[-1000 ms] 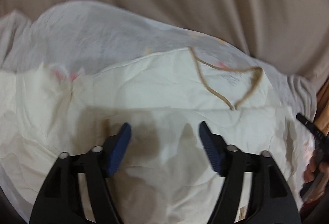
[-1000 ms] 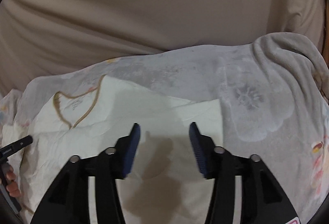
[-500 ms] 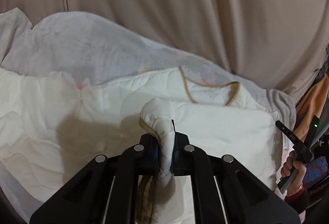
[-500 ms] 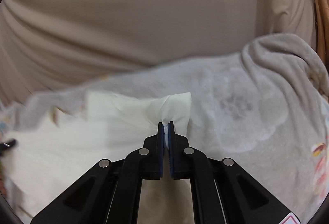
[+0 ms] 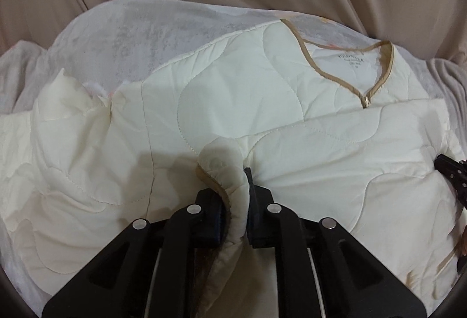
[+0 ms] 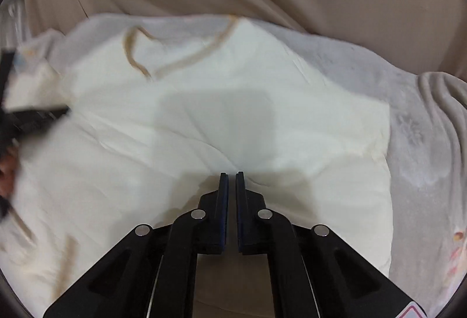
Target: Fold large clothes
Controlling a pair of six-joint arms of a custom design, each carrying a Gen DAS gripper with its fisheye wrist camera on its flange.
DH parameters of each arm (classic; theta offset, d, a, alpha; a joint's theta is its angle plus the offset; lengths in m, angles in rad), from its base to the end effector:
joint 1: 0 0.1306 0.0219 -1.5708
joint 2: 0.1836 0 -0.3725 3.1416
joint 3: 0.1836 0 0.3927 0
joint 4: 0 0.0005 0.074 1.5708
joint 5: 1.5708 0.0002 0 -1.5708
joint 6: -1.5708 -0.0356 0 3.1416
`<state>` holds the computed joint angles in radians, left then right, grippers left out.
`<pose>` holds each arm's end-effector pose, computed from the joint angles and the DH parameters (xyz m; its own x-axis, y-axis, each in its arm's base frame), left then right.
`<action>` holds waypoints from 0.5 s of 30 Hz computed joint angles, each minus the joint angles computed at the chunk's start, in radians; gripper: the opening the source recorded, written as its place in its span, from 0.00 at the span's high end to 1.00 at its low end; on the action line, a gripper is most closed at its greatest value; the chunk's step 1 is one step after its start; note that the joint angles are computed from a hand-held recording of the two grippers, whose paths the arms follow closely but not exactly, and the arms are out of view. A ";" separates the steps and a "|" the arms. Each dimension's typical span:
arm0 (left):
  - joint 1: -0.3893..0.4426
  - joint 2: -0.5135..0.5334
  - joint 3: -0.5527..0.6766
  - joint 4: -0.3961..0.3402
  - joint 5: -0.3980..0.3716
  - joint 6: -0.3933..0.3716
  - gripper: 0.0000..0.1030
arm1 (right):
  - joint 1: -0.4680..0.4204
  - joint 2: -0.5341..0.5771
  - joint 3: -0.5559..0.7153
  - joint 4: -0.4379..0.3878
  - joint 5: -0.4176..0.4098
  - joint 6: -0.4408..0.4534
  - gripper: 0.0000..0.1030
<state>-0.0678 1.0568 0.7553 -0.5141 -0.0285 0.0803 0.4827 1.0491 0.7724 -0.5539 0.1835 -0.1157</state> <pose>0.3502 -0.0233 0.2864 -0.7280 -0.0309 -0.6849 -0.0102 0.9994 -0.0343 0.3128 0.1560 0.2941 -0.6897 -0.2333 -0.6855 -0.2695 0.9614 -0.0560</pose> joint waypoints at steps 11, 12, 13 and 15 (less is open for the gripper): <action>-0.177 -0.251 -0.100 -0.035 -0.349 -0.016 0.62 | -0.099 -0.315 -0.149 -0.118 0.015 -0.134 0.97; -0.196 -0.274 -0.108 -0.045 -0.366 -0.021 0.59 | -0.077 -0.318 -0.159 -0.125 0.037 -0.137 0.97; -0.218 -0.286 -0.116 -0.052 -0.392 -0.018 0.58 | -0.069 -0.304 -0.167 -0.121 0.053 -0.140 0.97; -0.248 -0.288 -0.132 -0.059 -0.421 -0.020 0.58 | -0.074 -0.266 -0.174 -0.108 0.037 -0.161 0.97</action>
<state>-0.3156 0.7686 0.6236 -0.5727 -0.4495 0.0602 0.4088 0.7833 0.5989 -0.6617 0.2205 -0.2764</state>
